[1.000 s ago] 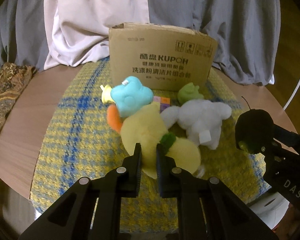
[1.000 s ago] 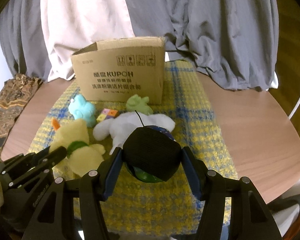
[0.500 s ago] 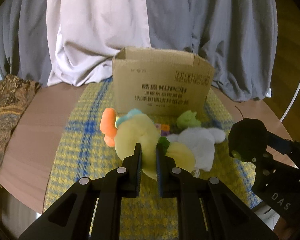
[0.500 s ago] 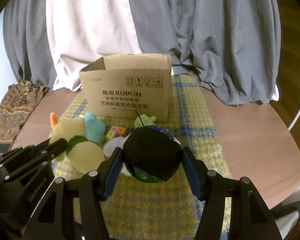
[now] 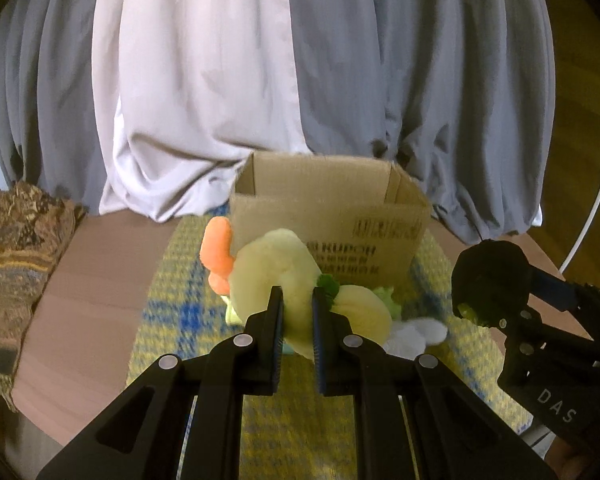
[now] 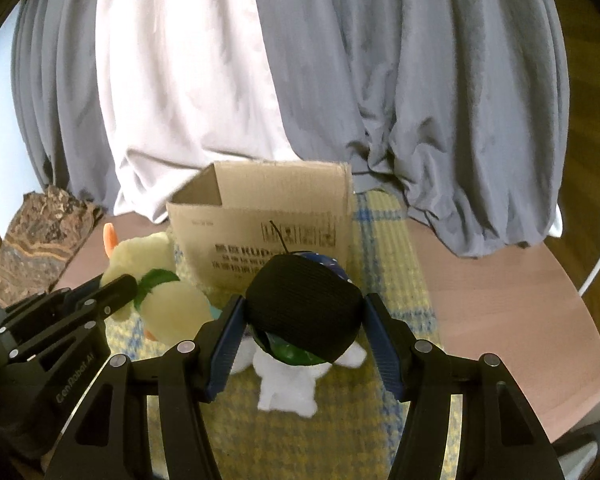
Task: Organize objects
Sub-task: 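Carry the black ball and yellow duck over the cardboard box with both grippers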
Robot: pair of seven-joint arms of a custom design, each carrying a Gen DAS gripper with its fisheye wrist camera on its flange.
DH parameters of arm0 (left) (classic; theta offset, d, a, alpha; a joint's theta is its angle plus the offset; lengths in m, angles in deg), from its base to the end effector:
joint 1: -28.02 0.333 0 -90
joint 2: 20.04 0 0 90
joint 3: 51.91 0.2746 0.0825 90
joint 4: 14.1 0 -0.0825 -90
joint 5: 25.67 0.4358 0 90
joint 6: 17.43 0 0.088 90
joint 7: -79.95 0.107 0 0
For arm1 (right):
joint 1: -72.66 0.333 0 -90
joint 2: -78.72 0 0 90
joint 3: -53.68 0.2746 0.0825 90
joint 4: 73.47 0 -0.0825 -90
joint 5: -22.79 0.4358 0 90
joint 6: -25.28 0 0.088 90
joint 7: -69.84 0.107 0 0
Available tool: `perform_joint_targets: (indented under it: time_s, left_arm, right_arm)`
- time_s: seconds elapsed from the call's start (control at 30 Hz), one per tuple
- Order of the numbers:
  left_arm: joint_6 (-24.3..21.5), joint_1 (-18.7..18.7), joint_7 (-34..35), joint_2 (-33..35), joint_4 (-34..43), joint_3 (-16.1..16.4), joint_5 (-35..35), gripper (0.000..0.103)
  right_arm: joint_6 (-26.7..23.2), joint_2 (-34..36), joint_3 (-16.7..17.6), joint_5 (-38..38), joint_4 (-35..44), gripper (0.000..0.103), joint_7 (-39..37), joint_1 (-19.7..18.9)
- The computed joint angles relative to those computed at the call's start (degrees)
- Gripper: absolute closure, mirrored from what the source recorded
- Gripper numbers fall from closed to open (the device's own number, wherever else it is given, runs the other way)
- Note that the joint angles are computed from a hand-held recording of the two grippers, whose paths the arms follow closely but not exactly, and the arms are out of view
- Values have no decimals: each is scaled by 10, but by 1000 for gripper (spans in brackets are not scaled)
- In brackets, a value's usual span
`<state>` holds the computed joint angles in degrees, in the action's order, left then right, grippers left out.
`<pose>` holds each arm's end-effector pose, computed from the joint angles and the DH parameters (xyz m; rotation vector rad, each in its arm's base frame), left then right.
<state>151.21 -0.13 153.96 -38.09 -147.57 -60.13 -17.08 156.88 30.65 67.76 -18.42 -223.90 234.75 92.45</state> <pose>0.4437 -0.3438 0.5105 -1.2664 2.1428 -1.1091 0.3634 0.2254 0.5131 -1.3522 2.0081 -0.9859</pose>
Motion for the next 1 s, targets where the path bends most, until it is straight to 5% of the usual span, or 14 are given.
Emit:
perform_joint_targets:
  time_s: [0.63,1.0]
  left_arm:
    - [4,72,-53,117,174,-52,102,89]
    - [-48,93,-17,231,311,-74,92,89]
  right_arm:
    - [35,74,-6,-68,105,44,-27,-74]
    - [54,159,-41,-56,174,44,-67,-94]
